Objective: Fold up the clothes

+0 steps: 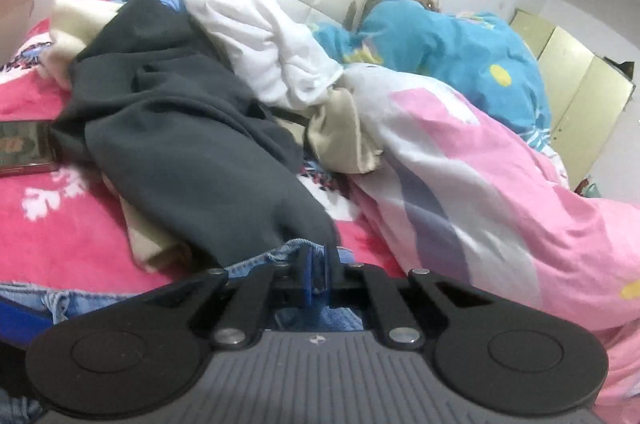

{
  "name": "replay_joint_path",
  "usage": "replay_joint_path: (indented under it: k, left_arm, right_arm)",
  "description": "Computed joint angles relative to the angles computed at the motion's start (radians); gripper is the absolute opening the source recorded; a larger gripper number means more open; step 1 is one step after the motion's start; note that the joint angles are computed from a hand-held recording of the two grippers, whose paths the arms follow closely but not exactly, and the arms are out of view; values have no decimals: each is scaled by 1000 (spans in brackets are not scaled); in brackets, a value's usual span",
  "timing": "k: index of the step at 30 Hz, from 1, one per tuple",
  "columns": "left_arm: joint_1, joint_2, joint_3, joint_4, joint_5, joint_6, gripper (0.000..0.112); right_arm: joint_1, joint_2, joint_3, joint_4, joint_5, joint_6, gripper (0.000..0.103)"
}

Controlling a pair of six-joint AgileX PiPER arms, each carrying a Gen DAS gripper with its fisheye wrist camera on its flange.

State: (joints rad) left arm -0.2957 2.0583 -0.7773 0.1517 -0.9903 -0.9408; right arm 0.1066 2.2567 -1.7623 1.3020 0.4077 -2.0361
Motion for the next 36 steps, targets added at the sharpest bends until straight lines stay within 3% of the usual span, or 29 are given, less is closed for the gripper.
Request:
replay_joint_path:
  k: [7, 12, 16, 17, 18, 19, 20, 23, 26, 29, 33, 36]
  left_arm:
    - [-25, -24, 17, -123, 54, 104, 35]
    - [17, -50, 30, -91, 104, 60, 35]
    - [0, -142, 94, -137, 129, 166, 40]
    - [-7, -166, 105, -154, 150, 204, 40]
    - [-17, -188, 116, -181, 171, 247, 41]
    - [-28, -210, 125, -208, 196, 287, 42]
    - [-36, -230, 130, -234, 228, 324, 42]
    - [-57, -273, 126, -308, 305, 417, 42]
    - [-75, -319, 99, -396, 410, 530, 42]
    - [-92, -361, 71, -463, 498, 644, 42]
    - [-116, -348, 1, -448, 575, 700, 46]
    - [-161, -292, -92, -660, 643, 941, 47]
  right_arm:
    - [27, 113, -115, -195, 23, 284, 8]
    - [39, 192, -271, -429, 98, 593, 8]
    - [30, 200, -368, -582, 195, 804, 12]
    - [22, 209, -417, -614, 245, 877, 15]
    - [10, 218, -467, -631, 299, 951, 27]
    - [-4, 222, -507, -627, 343, 1009, 49]
    - [-22, 220, -531, -600, 381, 1043, 57]
    - [-79, 178, -550, -519, 462, 1114, 60]
    - [-151, 49, -430, -439, 483, 1118, 60]
    - [-292, -148, -188, -254, 544, 997, 60]
    - [-567, -408, 203, -38, 599, 799, 60]
    - [-827, -527, 427, 46, 650, 696, 60]
